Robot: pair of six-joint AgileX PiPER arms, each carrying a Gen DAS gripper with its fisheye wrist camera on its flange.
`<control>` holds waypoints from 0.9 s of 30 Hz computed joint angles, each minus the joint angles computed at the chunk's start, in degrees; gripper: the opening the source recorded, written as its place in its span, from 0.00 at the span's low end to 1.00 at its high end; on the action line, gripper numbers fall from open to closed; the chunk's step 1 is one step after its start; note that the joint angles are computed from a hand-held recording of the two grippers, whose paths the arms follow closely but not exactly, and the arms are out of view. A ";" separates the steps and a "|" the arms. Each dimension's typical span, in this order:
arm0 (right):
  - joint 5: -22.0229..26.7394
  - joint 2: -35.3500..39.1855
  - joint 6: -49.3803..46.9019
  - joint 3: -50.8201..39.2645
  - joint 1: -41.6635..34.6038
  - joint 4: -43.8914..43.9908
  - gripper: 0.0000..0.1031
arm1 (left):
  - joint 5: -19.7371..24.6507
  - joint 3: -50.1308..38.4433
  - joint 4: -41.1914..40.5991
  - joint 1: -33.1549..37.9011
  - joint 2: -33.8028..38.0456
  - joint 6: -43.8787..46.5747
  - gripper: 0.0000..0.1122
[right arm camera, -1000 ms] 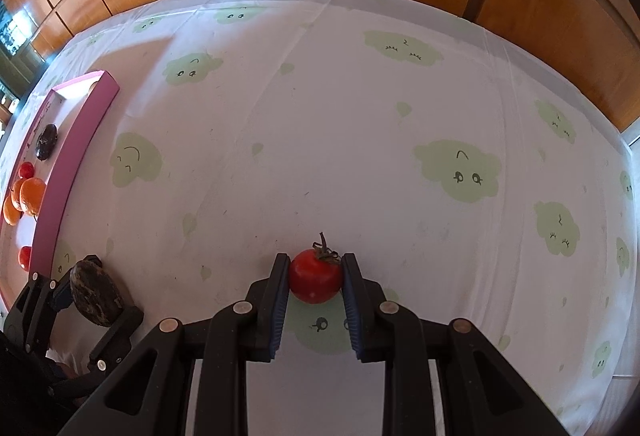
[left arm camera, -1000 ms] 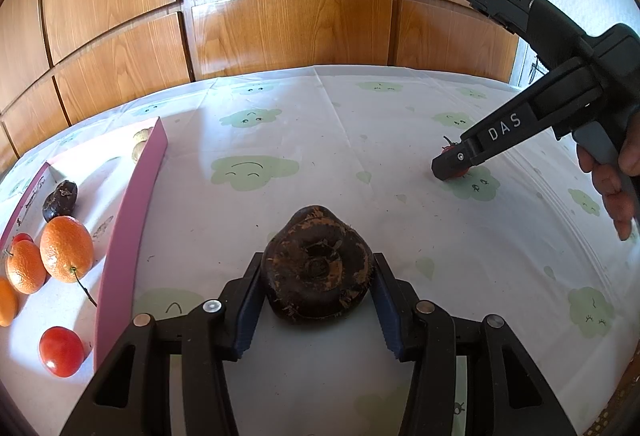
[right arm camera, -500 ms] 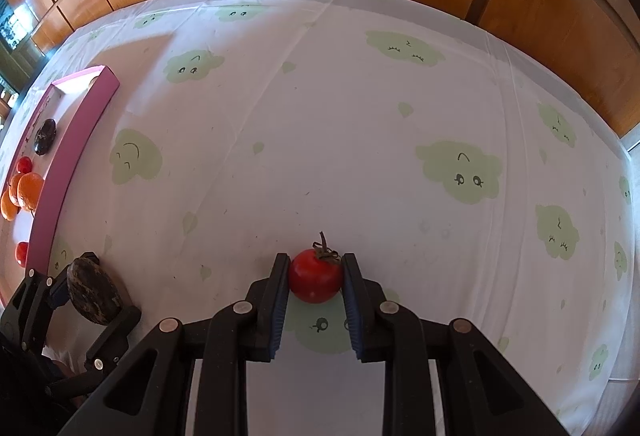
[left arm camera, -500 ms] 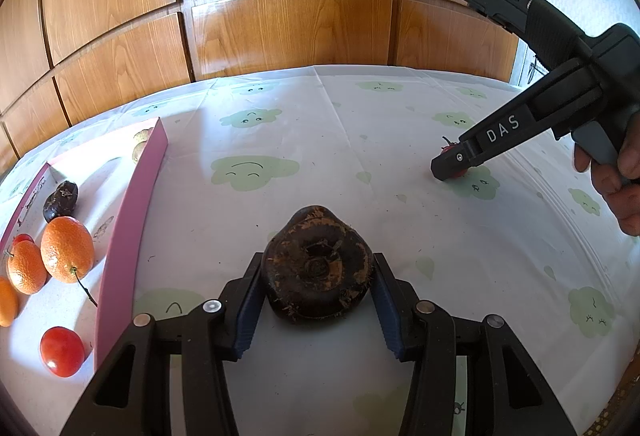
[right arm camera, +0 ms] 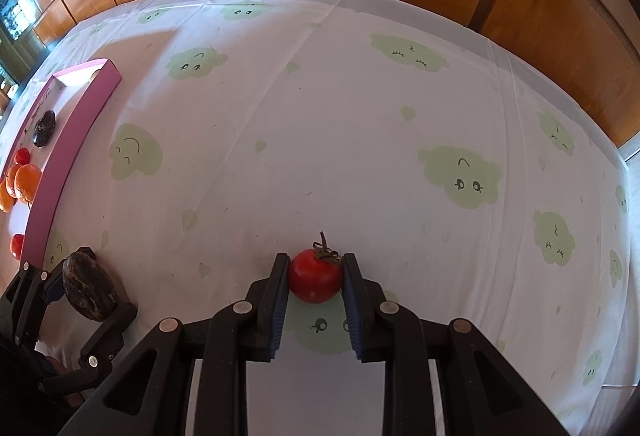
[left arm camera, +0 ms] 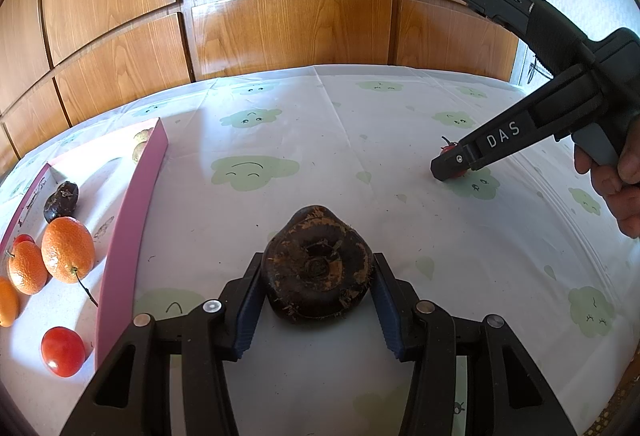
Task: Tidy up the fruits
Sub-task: 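Carry the dark fruit toward the pink tray with the left tool while the right tool holds the tomato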
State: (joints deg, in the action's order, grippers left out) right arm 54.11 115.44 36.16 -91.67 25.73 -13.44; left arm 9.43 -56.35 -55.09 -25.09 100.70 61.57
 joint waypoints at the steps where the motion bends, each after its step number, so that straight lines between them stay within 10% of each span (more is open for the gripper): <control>1: 0.14 -0.02 0.00 -0.11 0.05 -0.04 0.25 | -0.09 0.01 -0.03 -0.10 0.03 -0.03 0.45; 13: -0.05 -0.36 0.20 0.43 0.47 -0.58 0.25 | 3.18 -2.10 13.82 0.44 -0.14 -12.52 0.44; 27: 0.66 -0.33 0.82 0.02 1.16 -1.37 0.25 | 28.60 -12.11 9.48 22.06 -7.72 -11.28 0.44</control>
State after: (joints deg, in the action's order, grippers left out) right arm 54.77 115.12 36.98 -91.65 26.89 -14.81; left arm 38.03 -68.47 -45.61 -3.03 92.98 50.29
